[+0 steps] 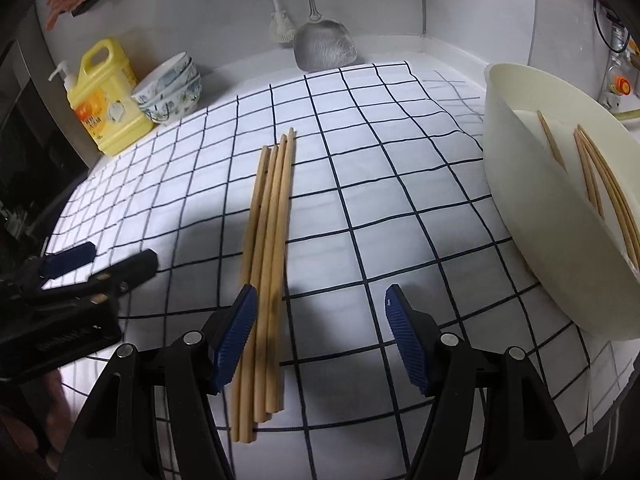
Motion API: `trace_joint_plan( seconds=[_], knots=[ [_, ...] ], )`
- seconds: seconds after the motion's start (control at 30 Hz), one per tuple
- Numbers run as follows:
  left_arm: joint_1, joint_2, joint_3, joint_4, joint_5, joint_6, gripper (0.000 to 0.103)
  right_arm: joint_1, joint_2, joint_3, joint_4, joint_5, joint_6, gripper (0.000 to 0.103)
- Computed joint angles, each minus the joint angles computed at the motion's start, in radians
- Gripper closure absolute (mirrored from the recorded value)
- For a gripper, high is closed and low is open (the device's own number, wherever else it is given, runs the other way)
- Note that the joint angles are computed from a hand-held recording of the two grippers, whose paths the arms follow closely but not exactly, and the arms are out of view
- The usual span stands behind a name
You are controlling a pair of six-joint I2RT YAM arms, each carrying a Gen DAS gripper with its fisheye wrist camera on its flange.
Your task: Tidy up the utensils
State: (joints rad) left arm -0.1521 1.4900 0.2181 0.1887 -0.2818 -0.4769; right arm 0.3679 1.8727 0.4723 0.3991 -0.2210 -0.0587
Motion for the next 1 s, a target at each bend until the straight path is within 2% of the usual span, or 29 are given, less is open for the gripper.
trace_joint_plan(
  seconds=[0.27,0.5,0.63,0.8,1.0],
  knots=[
    [0.024,-0.022,-0.007,-0.001,-0.009,-0.002,0.014,0.037,0.026,-0.012,0.032,0.066,-0.028,0.04],
    [0.013,-0.004,-0.002,0.01,-0.01,-0.014,0.014,0.014,0.024,-0.016,0.024,0.064,-0.056,0.04],
    [0.004,0.004,-0.001,0.021,0.001,-0.016,0.014,0.044,0.017,-0.032,0.037,0.12,-0.085,0.04],
    [-0.023,0.039,0.006,0.055,0.039,-0.005,0.014,-0.025,0.027,-0.011,0.024,0.057,-0.092,0.04],
    [-0.092,0.081,0.005,0.111,0.074,-0.009,0.014,-0.088,0.039,-0.008,0.039,0.051,-0.121,0.04]
  ],
)
